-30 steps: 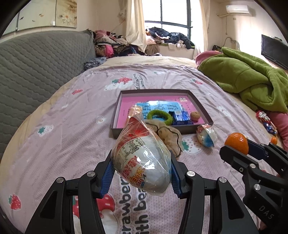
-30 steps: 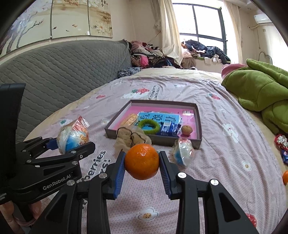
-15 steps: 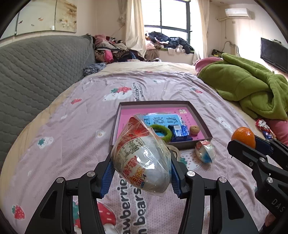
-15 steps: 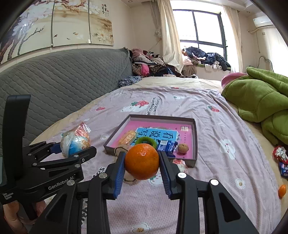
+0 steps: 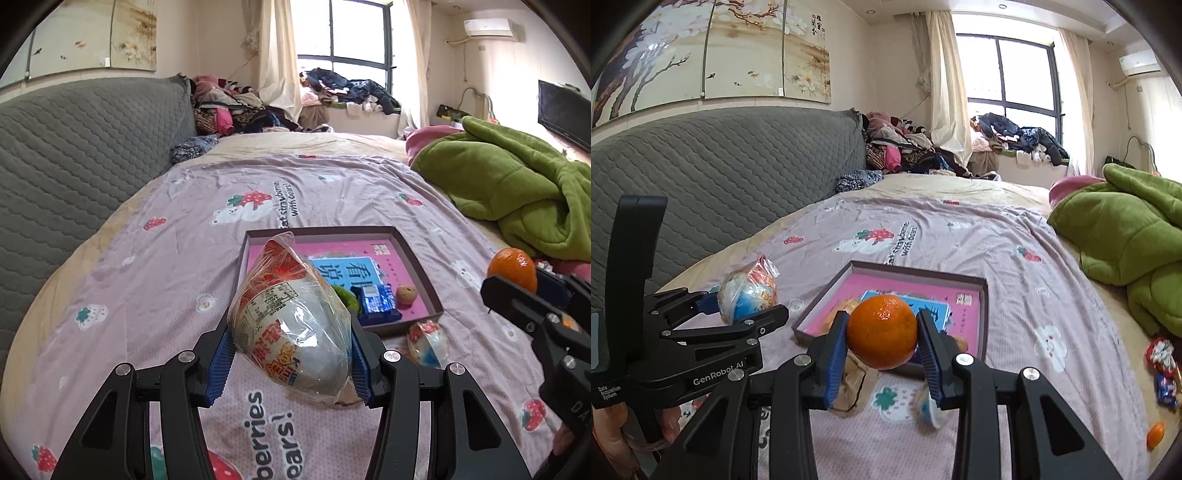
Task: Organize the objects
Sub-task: 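Carry the wrapped toy egg and orange over the tray with both tools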
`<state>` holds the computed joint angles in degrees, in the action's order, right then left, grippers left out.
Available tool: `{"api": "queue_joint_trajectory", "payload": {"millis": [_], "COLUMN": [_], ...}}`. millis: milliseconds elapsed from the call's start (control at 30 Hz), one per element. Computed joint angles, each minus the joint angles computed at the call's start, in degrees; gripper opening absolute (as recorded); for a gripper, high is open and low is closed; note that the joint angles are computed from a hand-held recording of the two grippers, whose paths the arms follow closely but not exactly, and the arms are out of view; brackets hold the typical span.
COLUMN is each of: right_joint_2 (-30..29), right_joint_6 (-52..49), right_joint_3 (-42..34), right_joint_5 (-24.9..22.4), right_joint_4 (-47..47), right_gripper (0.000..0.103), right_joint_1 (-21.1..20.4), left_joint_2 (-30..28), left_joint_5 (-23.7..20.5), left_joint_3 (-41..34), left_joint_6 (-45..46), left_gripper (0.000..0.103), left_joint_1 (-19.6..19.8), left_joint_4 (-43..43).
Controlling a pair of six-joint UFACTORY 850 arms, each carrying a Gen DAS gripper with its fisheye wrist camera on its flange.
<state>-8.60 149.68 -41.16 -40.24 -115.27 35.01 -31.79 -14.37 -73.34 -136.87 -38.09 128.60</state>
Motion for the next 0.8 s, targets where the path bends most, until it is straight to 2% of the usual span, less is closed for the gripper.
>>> {"api": "queue_joint_trajectory", "payload": {"millis": [333,600,800], "right_joint_2": [-1.7,-2.7,-3.2], "right_joint_6": [1.0,2.9,7.1], "right_joint_3": [-1.3,-2.0,-1.9], "right_joint_5": [3.6,5.2,6.1], "right_joint_4": [-5.1,-9.5,-15.0], "right_gripper": [0.037,0.037,0.037], "right_joint_1": [-4.6,-8.2,-11.4], "left_joint_2": [-3.2,-7.2,-11.1], "left_joint_5": [2.2,3.4,4.8], "left_joint_3": [-5.5,-11.4,-16.6], "left_joint_6": [5.1,20.6,35.0], "left_gripper": [0.056,0.056,0.056], "left_joint_1": [1.1,1.6,2.1], "left_joint_4": [-4.8,-19.9,-34.7]}}
